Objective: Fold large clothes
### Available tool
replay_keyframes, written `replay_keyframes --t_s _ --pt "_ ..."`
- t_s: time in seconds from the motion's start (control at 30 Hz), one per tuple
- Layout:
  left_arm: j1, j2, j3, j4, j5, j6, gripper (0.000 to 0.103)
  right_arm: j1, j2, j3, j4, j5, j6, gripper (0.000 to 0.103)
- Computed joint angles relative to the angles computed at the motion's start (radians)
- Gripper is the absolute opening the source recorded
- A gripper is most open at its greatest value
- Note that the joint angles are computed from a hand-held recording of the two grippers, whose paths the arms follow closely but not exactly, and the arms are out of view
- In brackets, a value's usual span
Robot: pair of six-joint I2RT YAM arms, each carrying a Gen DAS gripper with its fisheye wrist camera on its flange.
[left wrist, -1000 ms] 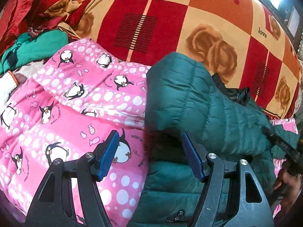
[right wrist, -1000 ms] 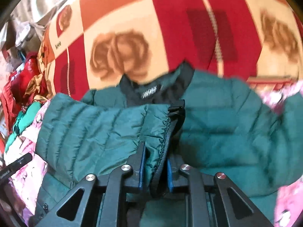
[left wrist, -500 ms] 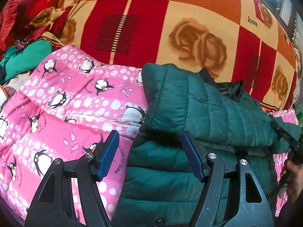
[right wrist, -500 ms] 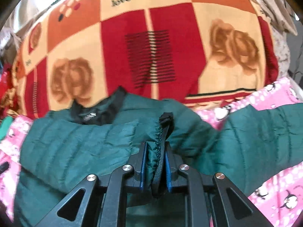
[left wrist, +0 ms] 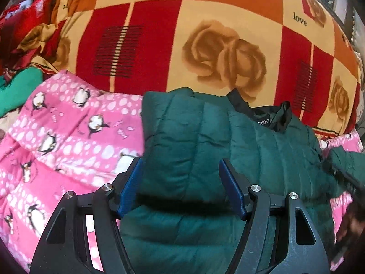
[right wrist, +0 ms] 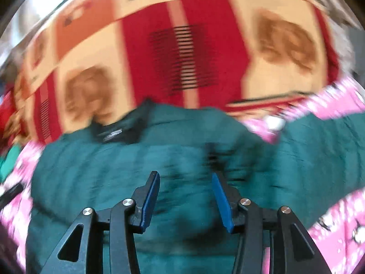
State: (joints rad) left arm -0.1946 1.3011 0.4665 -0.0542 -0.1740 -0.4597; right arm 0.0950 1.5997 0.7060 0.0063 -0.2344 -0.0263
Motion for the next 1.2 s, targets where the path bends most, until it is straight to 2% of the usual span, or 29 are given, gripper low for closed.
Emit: replay_keyframes --t_s 0.07,0.2,0.3,0.47,0.6,0.83,0.93,1.0,1.07,1.2 --pt "-0.022 0.078 0.026 0.036 -0.029 -0.01 0.069 0.056 0.032 0.029 -0.012 -0.018 -0.015 0.046" --pt "-0.061 0.201 0.065 0.079 -0.097 -0.02 0.069 0.151 0.159 0.081 0.018 0.064 0.008 0.046" --pt "-0.072 0.248 0.068 0.105 -0.11 -0.015 0.07 0.156 0.263 0.136 0.04 0.106 0.022 0.046" --pt "-0.078 0.285 0.068 0.139 -0.104 -0.029 0.072 0.125 0.359 0.204 0.067 0.099 0.046 0.046" --pt "-0.097 0.301 0.075 0.139 -0.13 -0.044 0.073 0.123 0.327 0.205 0.027 0.111 0.025 0.046" --pt "-0.106 0.304 0.065 0.155 -0.136 -0.061 0.074 0.074 0.126 0.029 0.041 0.079 -0.02 0.047" --pt "-0.106 0.306 0.061 0.164 -0.138 -0.059 0.075 0.052 0.147 0.012 0.061 0.089 -0.024 0.053" --pt "-0.109 0.309 0.061 0.167 -0.143 -0.058 0.076 0.038 0.19 0.01 0.092 0.091 -0.008 0.061" --pt "-0.116 0.313 0.062 0.167 -0.153 -0.061 0.077 0.036 0.235 0.029 0.096 0.079 -0.01 0.061" --pt "-0.125 0.321 0.069 0.161 -0.168 -0.062 0.078 0.044 0.209 0.03 0.059 0.095 -0.012 0.061"
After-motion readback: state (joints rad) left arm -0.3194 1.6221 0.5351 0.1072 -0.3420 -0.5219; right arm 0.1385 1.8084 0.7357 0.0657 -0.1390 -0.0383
